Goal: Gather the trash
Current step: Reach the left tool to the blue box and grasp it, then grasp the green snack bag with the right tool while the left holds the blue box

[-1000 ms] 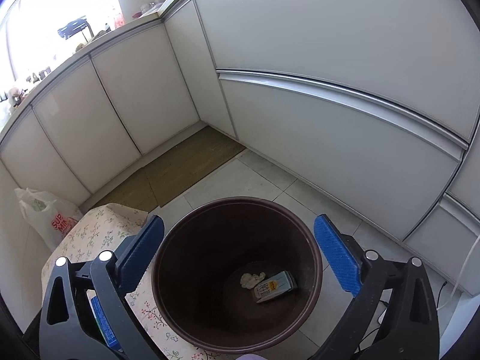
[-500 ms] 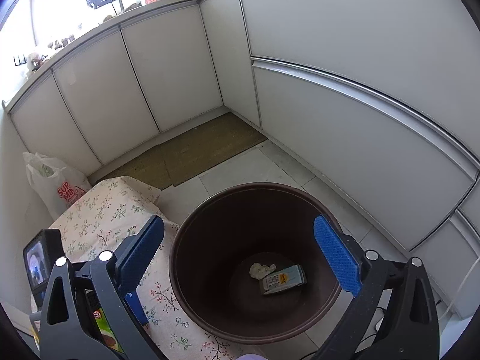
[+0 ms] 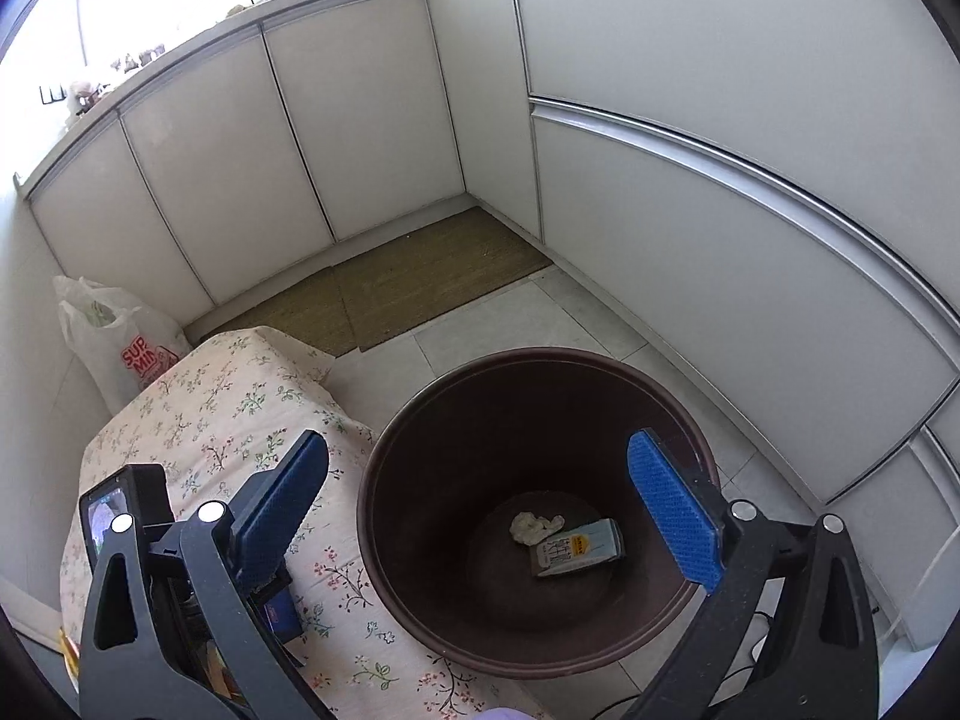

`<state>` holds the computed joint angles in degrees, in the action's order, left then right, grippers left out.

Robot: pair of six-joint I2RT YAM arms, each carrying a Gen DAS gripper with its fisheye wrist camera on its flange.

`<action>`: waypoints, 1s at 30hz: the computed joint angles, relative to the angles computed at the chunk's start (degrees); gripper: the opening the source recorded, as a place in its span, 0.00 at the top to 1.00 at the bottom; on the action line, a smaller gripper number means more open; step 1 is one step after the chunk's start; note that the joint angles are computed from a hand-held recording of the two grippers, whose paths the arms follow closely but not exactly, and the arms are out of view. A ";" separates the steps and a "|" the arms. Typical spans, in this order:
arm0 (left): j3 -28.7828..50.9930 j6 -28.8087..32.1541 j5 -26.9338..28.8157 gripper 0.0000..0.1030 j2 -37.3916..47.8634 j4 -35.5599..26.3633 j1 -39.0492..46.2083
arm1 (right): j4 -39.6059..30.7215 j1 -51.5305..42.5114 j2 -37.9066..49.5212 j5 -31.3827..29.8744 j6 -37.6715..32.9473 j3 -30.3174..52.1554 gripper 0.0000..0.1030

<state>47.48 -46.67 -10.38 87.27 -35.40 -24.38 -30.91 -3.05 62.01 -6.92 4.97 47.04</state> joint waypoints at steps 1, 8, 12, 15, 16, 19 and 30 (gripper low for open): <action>-0.60 -0.09 -0.16 0.46 -1.61 -0.21 -0.02 | -0.31 0.62 0.03 -0.03 0.19 0.11 0.07; -0.89 0.79 -0.59 0.46 -13.79 -4.32 2.43 | -2.03 7.73 -0.60 2.03 2.87 0.78 0.07; 0.83 1.41 -2.63 0.46 -21.88 -9.05 4.09 | -2.63 13.34 -0.35 4.27 5.54 1.32 0.07; 1.25 3.83 -3.31 0.46 -28.95 -12.76 7.78 | -2.82 17.54 0.03 5.60 7.83 1.81 0.07; 1.46 4.65 -3.12 0.46 -31.43 -14.23 9.29 | -2.93 19.21 0.20 6.07 8.77 2.02 0.07; 2.38 7.32 -1.91 0.46 -37.77 -18.51 14.36 | -3.26 24.40 0.43 7.32 11.92 2.49 0.07; 7.68 36.39 19.75 0.46 -53.87 -31.14 57.24 | -4.80 47.88 4.70 19.27 17.52 4.50 0.07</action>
